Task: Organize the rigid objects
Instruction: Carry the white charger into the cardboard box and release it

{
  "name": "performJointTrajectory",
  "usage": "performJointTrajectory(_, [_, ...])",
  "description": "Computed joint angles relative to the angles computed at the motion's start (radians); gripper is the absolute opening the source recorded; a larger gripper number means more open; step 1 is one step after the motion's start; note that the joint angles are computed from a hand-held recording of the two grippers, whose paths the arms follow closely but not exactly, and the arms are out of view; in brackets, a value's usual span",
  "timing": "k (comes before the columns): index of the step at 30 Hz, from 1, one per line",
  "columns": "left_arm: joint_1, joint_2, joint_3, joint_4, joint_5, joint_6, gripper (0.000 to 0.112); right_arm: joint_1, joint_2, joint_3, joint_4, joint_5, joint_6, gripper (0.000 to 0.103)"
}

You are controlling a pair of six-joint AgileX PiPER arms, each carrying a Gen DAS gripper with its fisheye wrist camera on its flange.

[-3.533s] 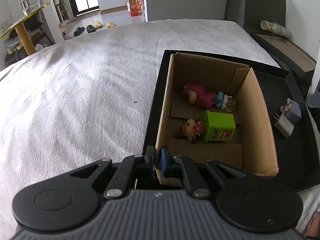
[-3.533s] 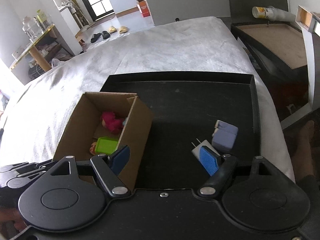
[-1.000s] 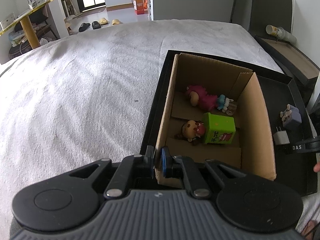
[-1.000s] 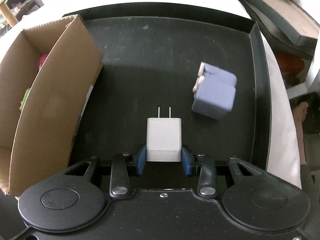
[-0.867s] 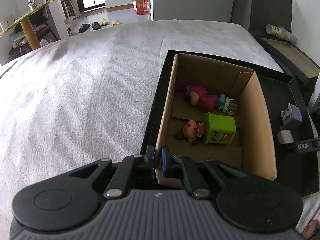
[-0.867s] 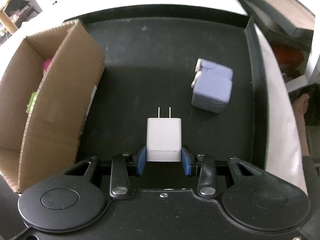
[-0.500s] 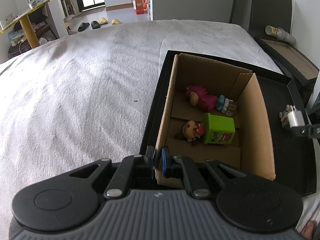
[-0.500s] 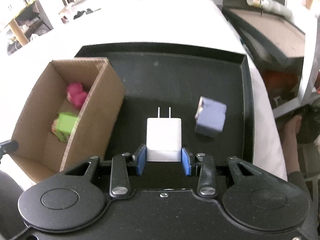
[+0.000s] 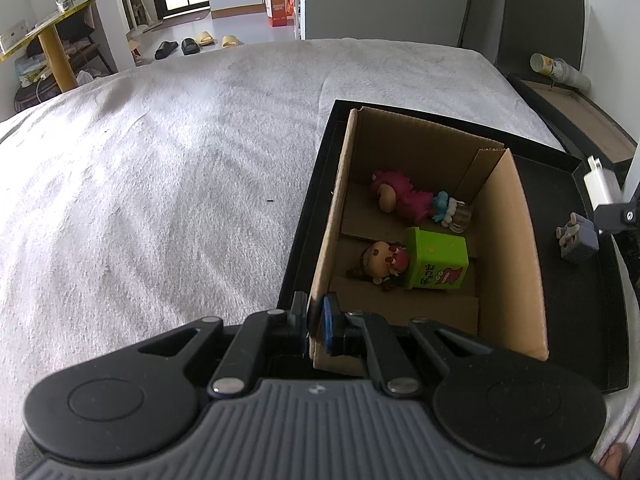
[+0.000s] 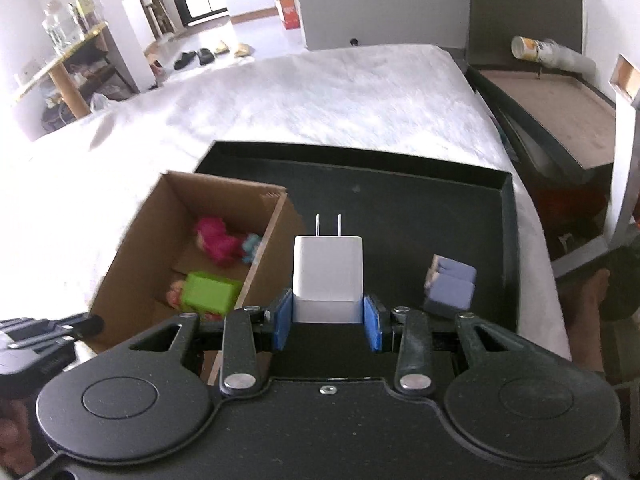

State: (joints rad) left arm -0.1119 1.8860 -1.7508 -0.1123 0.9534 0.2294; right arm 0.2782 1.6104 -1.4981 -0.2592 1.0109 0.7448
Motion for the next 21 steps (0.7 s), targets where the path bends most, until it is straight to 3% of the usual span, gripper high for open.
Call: performJointTrajectory(21, [0.035,0.021,-0.041,-0.075,0.044,0.048,0.007,0.079,0.227,-0.335,0.049,0.094,-0.06,0.036])
